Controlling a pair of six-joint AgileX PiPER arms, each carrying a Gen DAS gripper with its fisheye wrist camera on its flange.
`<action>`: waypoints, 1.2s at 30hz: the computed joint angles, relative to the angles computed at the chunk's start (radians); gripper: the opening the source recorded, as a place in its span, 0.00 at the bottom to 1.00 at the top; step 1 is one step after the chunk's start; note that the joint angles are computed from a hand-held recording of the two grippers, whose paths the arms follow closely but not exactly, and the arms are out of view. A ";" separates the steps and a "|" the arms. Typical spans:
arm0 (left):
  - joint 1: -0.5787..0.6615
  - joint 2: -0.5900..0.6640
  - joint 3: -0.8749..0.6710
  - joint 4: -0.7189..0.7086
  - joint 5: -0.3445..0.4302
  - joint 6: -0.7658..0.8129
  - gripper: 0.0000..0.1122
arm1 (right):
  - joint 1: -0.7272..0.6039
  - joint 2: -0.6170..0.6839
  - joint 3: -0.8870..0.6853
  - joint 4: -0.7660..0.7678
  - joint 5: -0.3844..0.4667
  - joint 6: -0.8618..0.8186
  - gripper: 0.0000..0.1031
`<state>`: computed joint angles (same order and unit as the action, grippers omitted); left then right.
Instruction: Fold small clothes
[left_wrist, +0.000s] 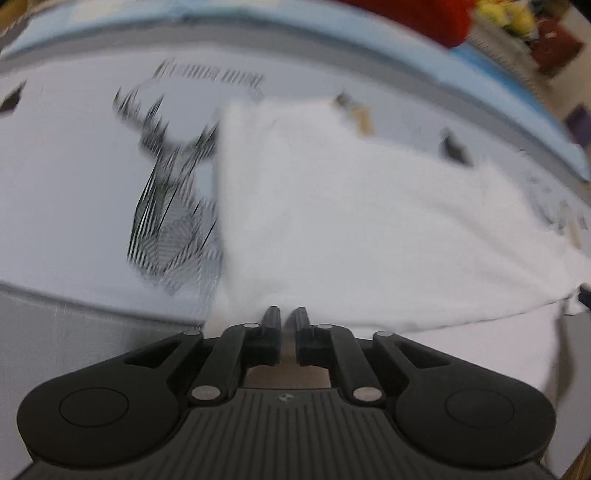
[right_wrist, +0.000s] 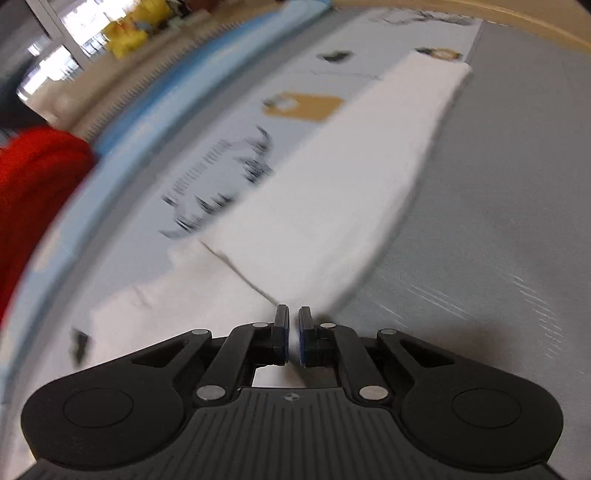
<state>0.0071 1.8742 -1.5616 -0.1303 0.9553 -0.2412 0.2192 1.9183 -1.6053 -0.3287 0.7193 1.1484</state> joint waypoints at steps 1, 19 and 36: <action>0.002 0.001 0.004 -0.004 -0.008 -0.007 0.08 | -0.014 -0.010 0.018 0.041 -0.057 -0.050 0.12; -0.041 0.017 -0.080 -0.004 -0.027 -0.049 0.29 | -0.428 0.082 -0.088 0.184 -0.108 -0.317 0.35; -0.018 -0.018 -0.056 -0.006 -0.017 -0.021 0.29 | -0.506 0.475 -0.663 0.074 0.051 -0.360 0.05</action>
